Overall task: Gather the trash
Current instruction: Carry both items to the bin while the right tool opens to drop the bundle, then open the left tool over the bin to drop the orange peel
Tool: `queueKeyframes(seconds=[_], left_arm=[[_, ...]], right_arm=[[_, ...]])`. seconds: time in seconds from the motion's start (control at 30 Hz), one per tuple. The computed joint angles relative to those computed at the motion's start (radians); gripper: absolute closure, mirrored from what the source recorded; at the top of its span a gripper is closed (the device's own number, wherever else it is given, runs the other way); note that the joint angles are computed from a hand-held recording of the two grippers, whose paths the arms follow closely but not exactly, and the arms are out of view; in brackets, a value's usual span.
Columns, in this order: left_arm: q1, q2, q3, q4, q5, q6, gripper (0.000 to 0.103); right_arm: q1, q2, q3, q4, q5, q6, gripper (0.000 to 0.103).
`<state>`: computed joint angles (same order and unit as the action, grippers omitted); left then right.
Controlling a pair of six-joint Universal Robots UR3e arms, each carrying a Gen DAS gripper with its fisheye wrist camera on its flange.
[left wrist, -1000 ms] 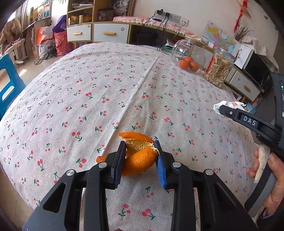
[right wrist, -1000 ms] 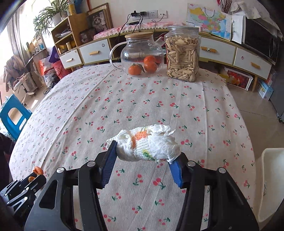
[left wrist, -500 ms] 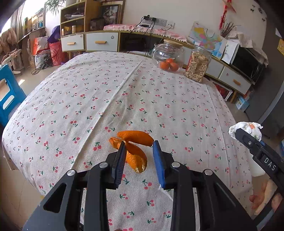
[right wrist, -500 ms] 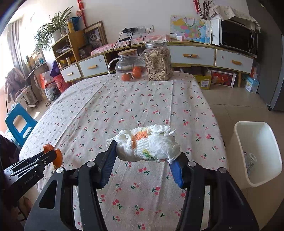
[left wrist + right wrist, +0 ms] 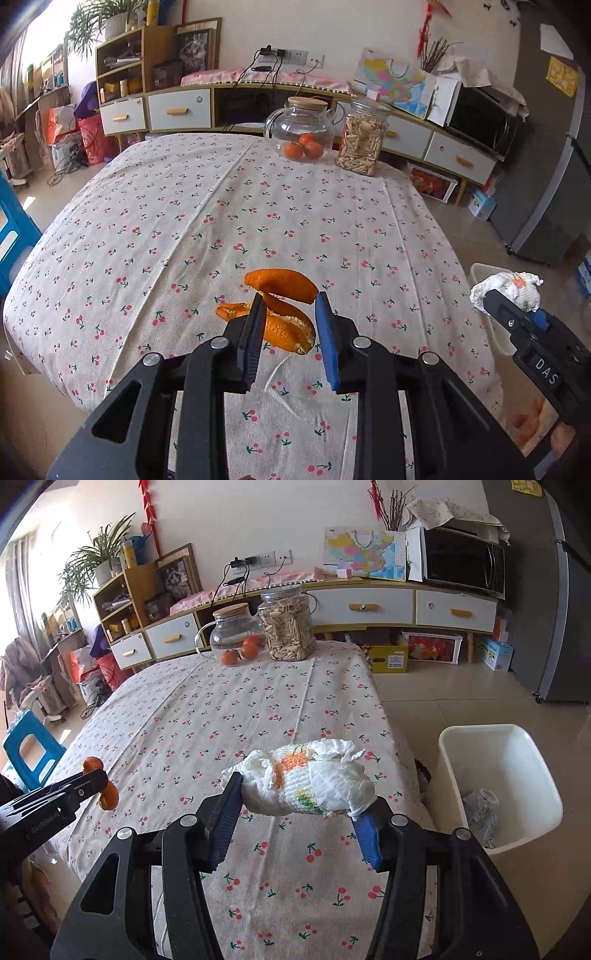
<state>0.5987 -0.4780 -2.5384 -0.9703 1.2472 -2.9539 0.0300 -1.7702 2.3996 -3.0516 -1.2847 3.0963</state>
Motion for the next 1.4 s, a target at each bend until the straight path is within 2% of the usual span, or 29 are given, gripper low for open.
queueKeyframes(seconds=[0.27,0.4,0.6,0.73,0.9,1.0,1.1,1.23,1.4], left_arm=[[-0.309,-0.302,0.008,0.333,0.181,-0.174,0.075],[-0.439,-0.438,0.032,0.449,0.255,-0.233,0.075],[-0.573,-0.595,0.082,0.544,0.323,-0.284,0.075],[-0.664,-0.704,0.128,0.600,0.367,-0.317,0.075],[-0.758,-0.832,0.203,0.649,0.407,-0.343,0.075],[-0.805,-0.908,0.268,0.666,0.419,-0.356,0.075],[-0.852,-0.995,0.362,0.669,0.416,-0.364,0.075],[-0.941,-1.142,0.532,0.677,0.421,-0.371,0.075],[-1.039,-1.347,0.815,0.628,0.389,-0.377,0.075]], right_arm=[[-0.182,-0.118,0.092,0.047,0.084,-0.060,0.051],[-0.319,-0.199,0.133,0.105,0.146,-0.111,0.051],[-0.532,-0.306,0.180,0.208,0.233,-0.211,0.051],[-0.621,-0.269,0.184,0.175,0.238,-0.244,0.050],[-0.678,-0.098,0.147,0.016,0.199,-0.229,0.050],[-0.675,0.036,0.081,-0.071,0.134,-0.202,0.047],[-0.668,0.115,0.012,-0.082,0.055,-0.183,0.032],[-0.767,0.055,0.056,-0.080,0.097,-0.183,0.017],[-0.937,-0.076,0.155,-0.004,0.168,-0.242,0.014]])
